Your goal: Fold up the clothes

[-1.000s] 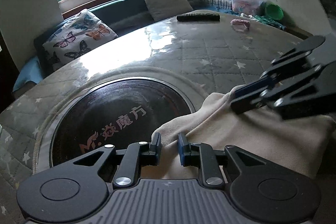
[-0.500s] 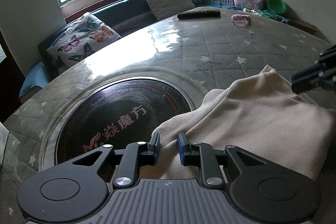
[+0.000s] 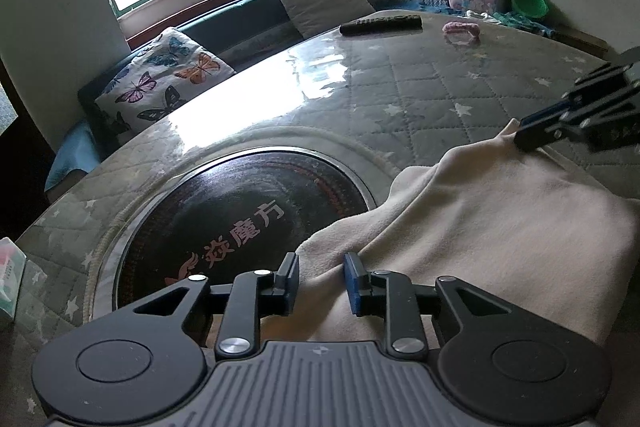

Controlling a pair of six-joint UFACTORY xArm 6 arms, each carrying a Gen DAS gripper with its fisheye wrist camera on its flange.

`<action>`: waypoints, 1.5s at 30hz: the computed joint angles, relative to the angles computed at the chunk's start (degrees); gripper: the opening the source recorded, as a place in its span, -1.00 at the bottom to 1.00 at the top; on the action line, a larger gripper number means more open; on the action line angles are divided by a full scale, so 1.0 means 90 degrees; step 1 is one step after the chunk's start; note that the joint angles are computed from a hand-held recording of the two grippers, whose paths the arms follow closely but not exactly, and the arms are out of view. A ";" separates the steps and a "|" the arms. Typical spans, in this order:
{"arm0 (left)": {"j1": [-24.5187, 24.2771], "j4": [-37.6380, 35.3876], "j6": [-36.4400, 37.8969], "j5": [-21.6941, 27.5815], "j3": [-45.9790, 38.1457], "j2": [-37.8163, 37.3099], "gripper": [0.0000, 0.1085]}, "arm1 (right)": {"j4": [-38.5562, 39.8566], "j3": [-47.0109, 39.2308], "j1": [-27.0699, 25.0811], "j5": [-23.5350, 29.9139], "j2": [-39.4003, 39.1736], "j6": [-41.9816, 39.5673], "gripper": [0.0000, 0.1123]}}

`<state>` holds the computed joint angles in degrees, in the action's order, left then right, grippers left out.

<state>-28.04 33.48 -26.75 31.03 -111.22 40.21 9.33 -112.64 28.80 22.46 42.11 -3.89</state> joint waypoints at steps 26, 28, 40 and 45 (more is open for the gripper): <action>-0.0748 -0.0068 -0.0256 -0.1528 0.1535 -0.0768 -0.45 | 0.3080 0.2480 0.0514 -0.0750 -0.1605 -0.2704 -0.70; -0.0744 0.0003 -0.0316 -0.1551 0.1609 -0.0839 -0.45 | 0.2925 0.2533 0.0533 -0.0824 -0.1633 -0.2688 -0.70; -0.0504 0.1474 -0.2318 -0.1483 0.3009 -0.1981 -0.44 | 0.2895 0.2797 0.0784 -0.1078 -0.1837 -0.3157 -0.67; -0.0306 0.1687 -0.3141 -0.1529 0.3756 -0.2515 -0.44 | 0.3023 0.2835 0.0763 -0.1028 -0.1847 -0.3229 -0.66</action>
